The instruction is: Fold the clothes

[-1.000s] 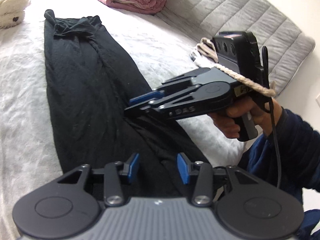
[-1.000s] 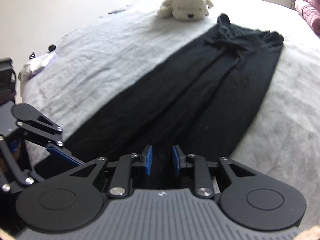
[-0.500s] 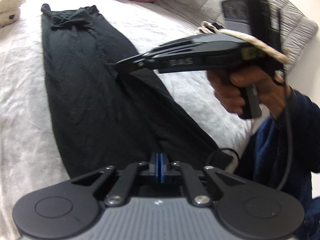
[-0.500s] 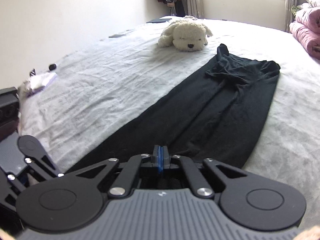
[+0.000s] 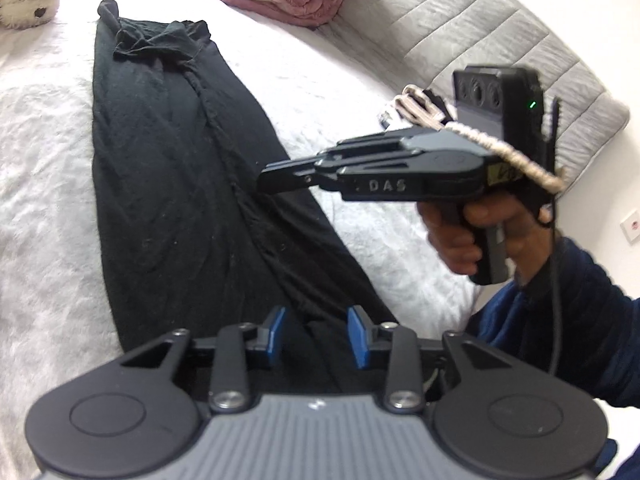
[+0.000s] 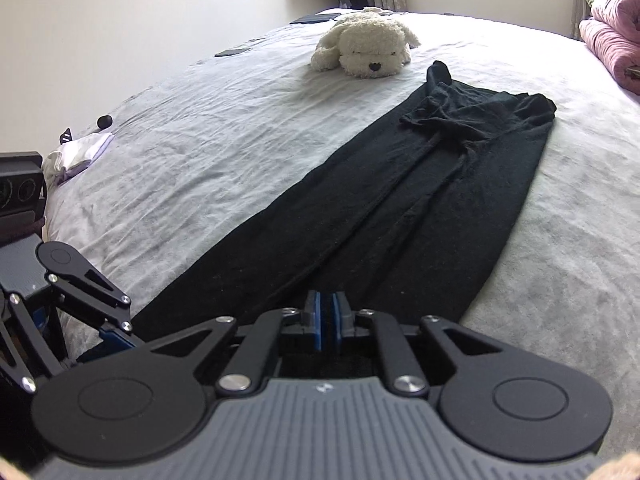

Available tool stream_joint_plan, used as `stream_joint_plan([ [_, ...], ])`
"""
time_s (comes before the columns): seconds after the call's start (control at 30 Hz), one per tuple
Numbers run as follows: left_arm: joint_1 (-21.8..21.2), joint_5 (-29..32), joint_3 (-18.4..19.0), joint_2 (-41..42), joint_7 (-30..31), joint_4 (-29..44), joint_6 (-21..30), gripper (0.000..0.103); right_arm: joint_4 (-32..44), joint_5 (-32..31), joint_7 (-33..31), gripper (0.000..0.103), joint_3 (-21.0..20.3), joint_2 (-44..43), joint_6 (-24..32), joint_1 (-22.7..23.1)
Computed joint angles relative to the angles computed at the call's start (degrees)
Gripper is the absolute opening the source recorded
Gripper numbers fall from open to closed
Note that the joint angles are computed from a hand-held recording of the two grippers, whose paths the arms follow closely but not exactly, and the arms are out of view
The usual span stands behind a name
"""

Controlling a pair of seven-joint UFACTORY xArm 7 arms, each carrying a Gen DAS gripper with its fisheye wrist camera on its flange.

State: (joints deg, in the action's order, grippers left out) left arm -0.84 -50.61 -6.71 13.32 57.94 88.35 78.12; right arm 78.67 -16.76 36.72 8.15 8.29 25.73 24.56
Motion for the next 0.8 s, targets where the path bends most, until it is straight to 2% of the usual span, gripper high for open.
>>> stream_joint_plan([
  [0.17, -1.5, 1.0, -0.6, -0.5, -0.8, -1.1, -2.7, 0.031, -0.5, 0.4, -0.1, 0.012, 0.1, -0.5, 0.1, -0.2],
  [0.2, -2.1, 1.8, -0.6, -0.9, -1.2, -1.8, -4.2, 0.021, -0.6, 0.5, -0.3, 0.012, 0.1, -0.6, 0.0, -0.3],
  [0.3, -3.2, 3.2, -0.7, -1.4, -2.0, -3.0, -7.2, 0.004, -0.9, 0.2, -0.4, 0.012, 0.2, -1.0, 0.0, -0.3],
  [0.47, -2.9, 1.9, -0.2, -3.1, -0.7, -5.4, -8.8, 0.002, -1.6, -1.2, -0.1, 0.012, 0.2, -1.7, 1.5, -0.4],
  [0.6, -3.3, 2.5, 0.0, -4.1, 0.2, -7.3, -11.0, 0.002, -2.2, 1.8, -3.1, 0.012, 1.1, -2.0, 3.9, -0.8],
  [0.67, -3.6, 2.3, 0.1, -4.6, 0.8, -8.0, -12.0, 0.002, -1.7, -0.3, -2.6, 0.012, 1.0, -1.4, 6.5, -0.2],
  [0.8, -3.7, 1.9, 0.3, -5.1, 1.7, -8.7, -13.0, 0.002, -3.4, -4.8, 0.9, 0.015, 0.5, -2.9, 4.0, 0.4],
])
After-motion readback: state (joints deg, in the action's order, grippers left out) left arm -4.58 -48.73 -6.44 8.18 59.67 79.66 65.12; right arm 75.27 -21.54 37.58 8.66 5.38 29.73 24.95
